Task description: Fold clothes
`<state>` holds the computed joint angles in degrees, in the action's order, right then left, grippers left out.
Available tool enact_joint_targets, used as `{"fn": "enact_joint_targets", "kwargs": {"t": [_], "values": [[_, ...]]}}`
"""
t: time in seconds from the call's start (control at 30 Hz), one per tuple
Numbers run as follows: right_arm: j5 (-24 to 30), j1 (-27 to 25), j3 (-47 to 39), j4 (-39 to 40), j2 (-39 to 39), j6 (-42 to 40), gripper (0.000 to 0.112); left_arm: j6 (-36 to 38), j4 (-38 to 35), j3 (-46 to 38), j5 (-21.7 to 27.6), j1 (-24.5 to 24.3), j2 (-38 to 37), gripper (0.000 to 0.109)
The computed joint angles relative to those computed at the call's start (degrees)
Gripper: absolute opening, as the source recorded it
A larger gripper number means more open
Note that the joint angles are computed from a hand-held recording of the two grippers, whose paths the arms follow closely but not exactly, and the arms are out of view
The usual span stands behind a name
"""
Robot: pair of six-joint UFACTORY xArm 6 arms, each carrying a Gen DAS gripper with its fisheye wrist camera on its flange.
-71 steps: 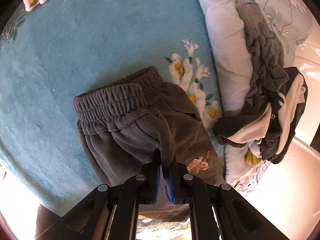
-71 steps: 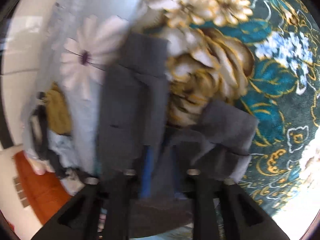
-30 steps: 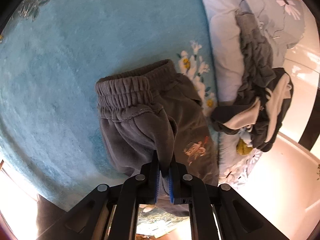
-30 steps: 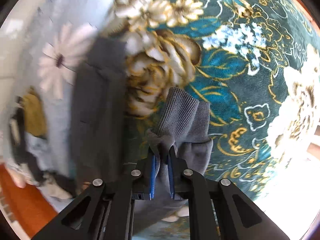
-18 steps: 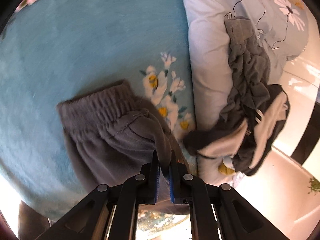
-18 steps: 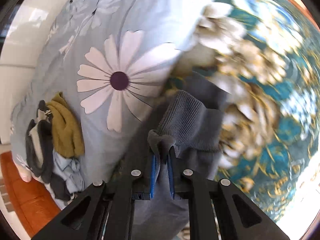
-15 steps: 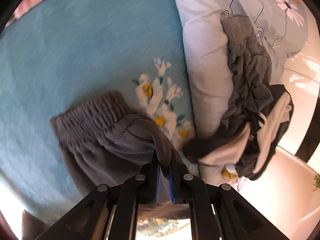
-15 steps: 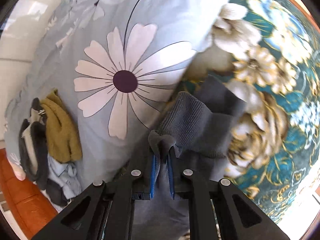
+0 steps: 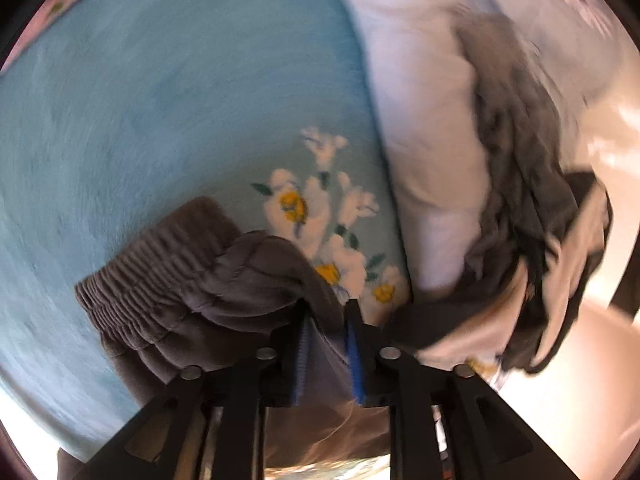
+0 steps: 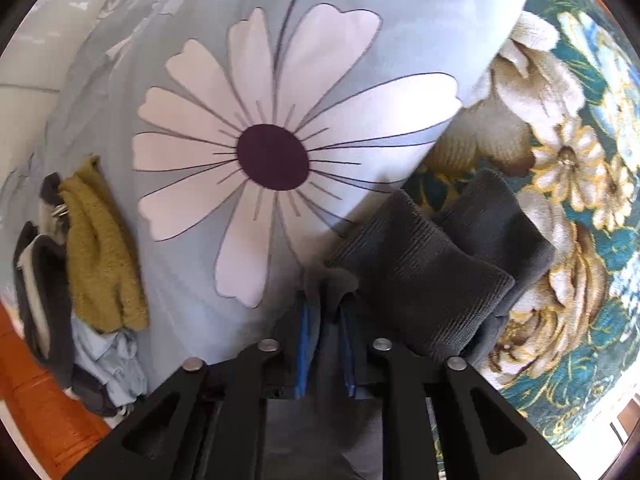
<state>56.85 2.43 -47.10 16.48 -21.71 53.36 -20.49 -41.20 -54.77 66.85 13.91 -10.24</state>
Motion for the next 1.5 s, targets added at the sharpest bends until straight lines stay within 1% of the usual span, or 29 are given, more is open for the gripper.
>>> {"fn": "enact_joint_targets", "kwargs": {"t": [0.03,0.07,0.1,0.17,0.2,0.27,0.3,0.37,0.43,0.47,0.53,0.63,0.7,0.77,0.8,0.87,0.93,1.07,1.2,1.37,1.43,1.5], "values": [[-0.74,-0.16,0.6,0.95,-0.79,-1.32,0.038,1.74,-0.4,-0.14,0.44,0.09,-0.77,0.036],[-1.66,-0.24,1.37,1.82,-2.05,-2.71,0.049,3.4,-1.03,0.07,0.71,0.35,-1.94,0.04],[-2.61,-0.31,2.16,2.71,-3.4,-4.14,0.052,4.83,-1.4,0.52,0.81,0.7,-3.42,0.041],[-3.44,-0.2,3.91,1.31,-7.41,-4.76,0.056,5.55,0.78,2.01,0.61,1.41,-7.4,0.049],[-3.74,-0.14,4.71,0.43,-9.45,-4.95,0.057,4.57,3.37,3.1,0.29,1.78,-9.62,0.052],[-3.77,-0.29,6.38,-2.17,-13.99,-4.61,0.066,1.42,8.96,6.03,0.01,2.88,-14.29,0.057],[-3.32,-0.64,7.6,-3.55,-16.44,-3.93,0.068,-0.02,10.76,7.75,0.09,3.76,-16.16,0.057],[-3.43,-0.24,11.02,-5.27,-20.41,-0.39,0.077,-3.03,13.02,11.3,1.32,5.37,-19.39,0.058],[-1.44,-1.97,15.61,-3.78,-25.79,0.66,0.077,-5.62,12.43,15.39,2.11,6.75,-21.95,0.058],[-1.07,-2.39,17.31,-3.12,-26.85,1.86,0.077,-6.6,11.46,17.48,2.04,7.39,-23.07,0.058],[-3.5,-3.62,21.92,-0.87,-30.07,3.72,0.078,-8.08,9.13,21.43,0.02,7.97,-25.2,0.058],[-7.82,-5.27,28.42,2.46,-34.78,6.11,0.081,-10.5,7.46,24.86,-3.84,6.71,-26.18,0.061],[-12.21,-4.6,30.53,3.12,-34.52,7.02,0.087,-11.41,6.47,26.19,-6.68,5.24,-25.81,0.063],[-15.61,-3.95,31.1,4.45,-32.31,4.73,0.089,-12.44,6.51,26.63,-9.04,3.38,-24.64,0.063],[-16.45,-3.75,30.65,6.1,-30.1,2.0,0.089,-12.63,6.33,26.79,-10.15,2.6,-24.08,0.063],[-15.43,-3.42,28.71,6.43,-26.04,-1.23,0.089,-13.21,6.74,26.87,-11.8,1.22,-22.74,0.066],[-14.18,-3.26,27.04,5.03,-23.36,-3.09,0.089,-13.92,7.62,27.0,-12.87,0.31,-21.58,0.07],[-11.86,-3.22,25.41,-1.97,-21.36,0.41,0.089,-16.07,8.08,27.79,-15.14,-1.13,-20.18,0.078],[-13.94,-3.97,26.34,0.15,-20.21,0.5,0.091,-18.16,8.21,28.17,-17.31,-2.37,-19.48,0.08],[-15.34,-3.94,26.91,-1.01,-19.97,3.64,0.091,-18.4,8.37,26.69,-16.85,-2.64,-17.54,0.081],[-14.55,-3.73,26.78,-2.98,-20.67,5.27,0.089,-17.91,7.96,26.07,-16.38,-2.45,-16.75,0.081],[-11.09,-2.27,24.27,-9.49,-19.71,7.45,0.089,-17.51,7.81,25.3,-15.77,-2.31,-15.86,0.081]]}}
